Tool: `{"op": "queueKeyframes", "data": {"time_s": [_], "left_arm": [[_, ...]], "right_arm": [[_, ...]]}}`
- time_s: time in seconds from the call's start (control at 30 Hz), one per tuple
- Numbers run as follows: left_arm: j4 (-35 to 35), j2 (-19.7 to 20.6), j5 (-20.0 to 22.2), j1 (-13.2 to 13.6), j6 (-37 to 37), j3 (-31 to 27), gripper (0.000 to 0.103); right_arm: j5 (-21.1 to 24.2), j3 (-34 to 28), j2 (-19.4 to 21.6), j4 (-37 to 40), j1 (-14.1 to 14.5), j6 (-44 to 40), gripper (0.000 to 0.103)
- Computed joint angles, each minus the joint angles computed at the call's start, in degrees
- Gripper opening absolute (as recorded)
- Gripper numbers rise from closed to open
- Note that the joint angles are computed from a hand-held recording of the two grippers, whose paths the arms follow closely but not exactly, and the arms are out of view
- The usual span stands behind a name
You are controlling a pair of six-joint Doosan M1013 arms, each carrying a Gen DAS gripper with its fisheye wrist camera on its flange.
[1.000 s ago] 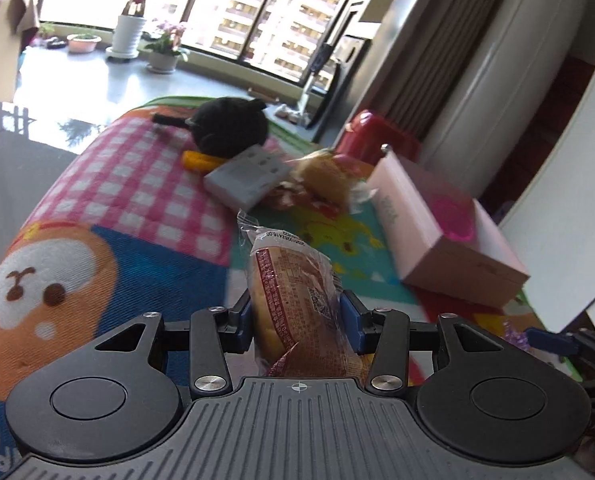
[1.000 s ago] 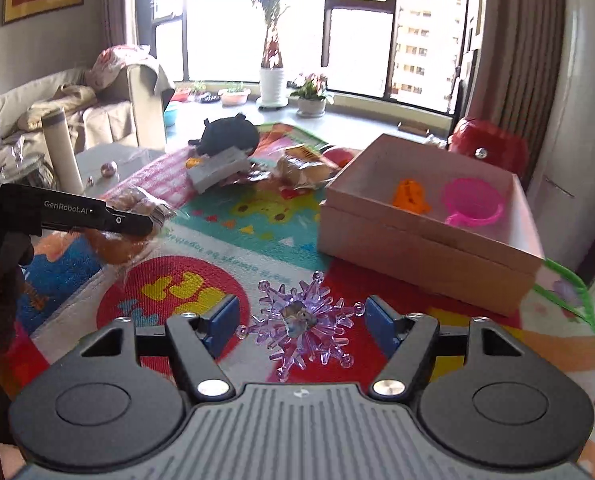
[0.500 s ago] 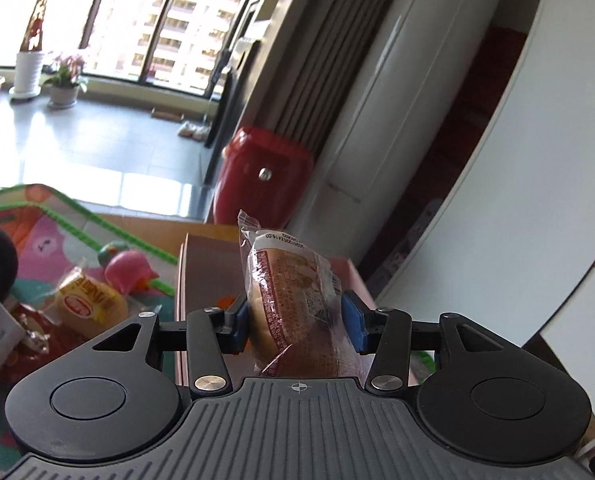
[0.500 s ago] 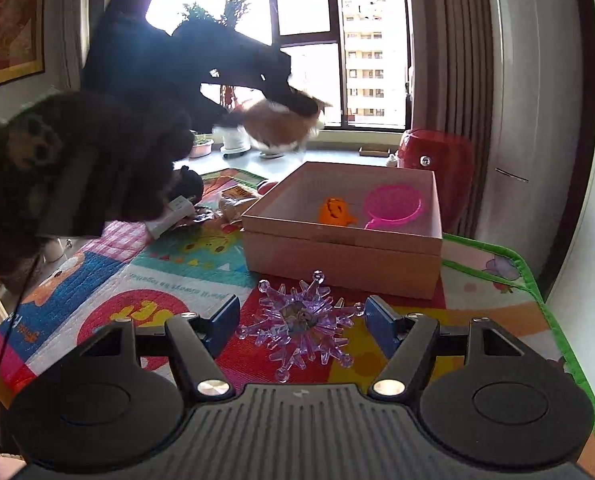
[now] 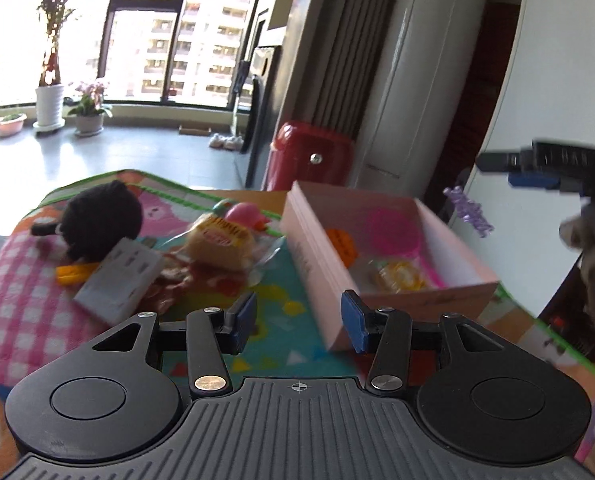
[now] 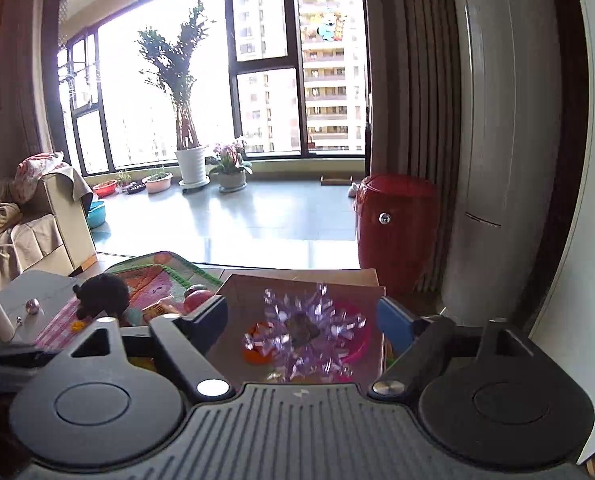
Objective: Organize objects
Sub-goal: 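Carry bread and snowflake over the pink box and release both into it, then grasp the white power strip with the left tool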
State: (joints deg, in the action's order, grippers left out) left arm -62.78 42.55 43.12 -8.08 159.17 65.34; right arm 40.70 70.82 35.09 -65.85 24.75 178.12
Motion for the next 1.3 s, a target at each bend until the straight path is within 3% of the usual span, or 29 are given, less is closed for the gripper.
{"op": "queueKeyframes", "data": {"time_s": [0.1,0.17,0.3,0.5,0.6,0.7,0.83,1.03,1.3], "left_arm": [[2.38,-0.04,-1.28,1.35,0.31,1.04,0.051],[3.69,0.36,-2.23,1.88,-1.6,0.86,0.051],[3.54,1.1,-6.13,2.27,-2.54,0.58,0.051],[0.42,3.18,-9.12,2.02,5.63,-3.4,0.051],[7.58,6.27,-7.35,1.38,3.17,-9.44,0.051],[15.08,9.84,-1.78,1.06,-3.19,-16.13,0.053],[17.1,11.28,-5.19,0.49,-6.4,-17.94,0.052],[16.87,12.18,-6.84,0.55,-9.02,-18.83,0.052],[18.65,13.46,-5.55,0.6,-13.42,-21.22,0.061]], "right_arm": [[1.03,-0.8,0.57,0.94,-0.17,-0.29,0.093],[1.26,0.29,0.47,0.04,0.31,2.32,0.1],[1.46,2.85,0.52,0.59,1.91,3.3,0.1],[1.21,4.14,1.97,1.37,4.75,-1.91,0.102],[-0.36,3.46,2.74,4.36,5.14,-4.53,0.103],[-2.08,4.26,2.55,6.63,4.68,-5.66,0.103],[-3.99,4.89,2.42,9.2,4.28,-7.27,0.103],[-3.99,4.56,3.11,11.66,4.58,-10.89,0.103],[-3.02,3.78,3.76,13.5,4.86,-13.77,0.103]]}}
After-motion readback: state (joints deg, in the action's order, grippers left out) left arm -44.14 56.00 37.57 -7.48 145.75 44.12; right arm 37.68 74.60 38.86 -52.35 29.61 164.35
